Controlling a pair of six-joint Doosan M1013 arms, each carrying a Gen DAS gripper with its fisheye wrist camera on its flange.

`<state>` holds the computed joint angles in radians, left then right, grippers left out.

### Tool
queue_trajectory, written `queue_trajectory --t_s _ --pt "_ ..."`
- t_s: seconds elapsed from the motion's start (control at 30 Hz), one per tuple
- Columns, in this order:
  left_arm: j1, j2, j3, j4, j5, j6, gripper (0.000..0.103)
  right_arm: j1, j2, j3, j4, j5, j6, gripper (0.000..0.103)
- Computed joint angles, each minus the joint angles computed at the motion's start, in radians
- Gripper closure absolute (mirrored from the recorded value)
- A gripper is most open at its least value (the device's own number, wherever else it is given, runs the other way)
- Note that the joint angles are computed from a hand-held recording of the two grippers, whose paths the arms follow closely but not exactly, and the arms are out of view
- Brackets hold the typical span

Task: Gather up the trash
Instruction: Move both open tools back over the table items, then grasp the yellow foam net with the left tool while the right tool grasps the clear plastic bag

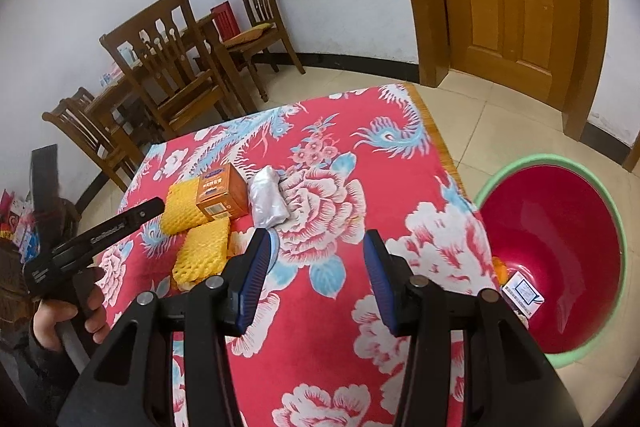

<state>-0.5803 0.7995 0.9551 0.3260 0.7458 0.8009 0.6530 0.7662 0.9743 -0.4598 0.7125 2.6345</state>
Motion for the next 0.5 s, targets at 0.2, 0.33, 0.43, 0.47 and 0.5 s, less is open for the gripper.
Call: queue_trajectory --t_s 0.2,0.33,0.43,0.47,0.5 --pt "0.013 0.036 -0.043 -0.058 0.03 0.015 0.038 -0.005 0.029 -0.044 0.047 0.02 -0.055 0.053" --pt "0.015 0.053 -0.061 -0.067 0.045 0.014 0.038 -0.008 0.049 -0.08 0.064 0.044 -0.094 0.053" --pt "0.018 0.062 -0.069 -0.075 0.051 0.013 0.038 -0.011 0.067 -0.108 0.084 0.058 -0.125 0.053" --pt "0.02 0.064 -0.069 -0.084 0.048 0.018 0.038 -0.01 0.071 -0.115 0.088 0.062 -0.133 0.053" --pt "0.02 0.065 -0.066 -0.083 0.041 0.019 0.038 -0.011 0.079 -0.128 0.097 0.07 -0.146 0.053"
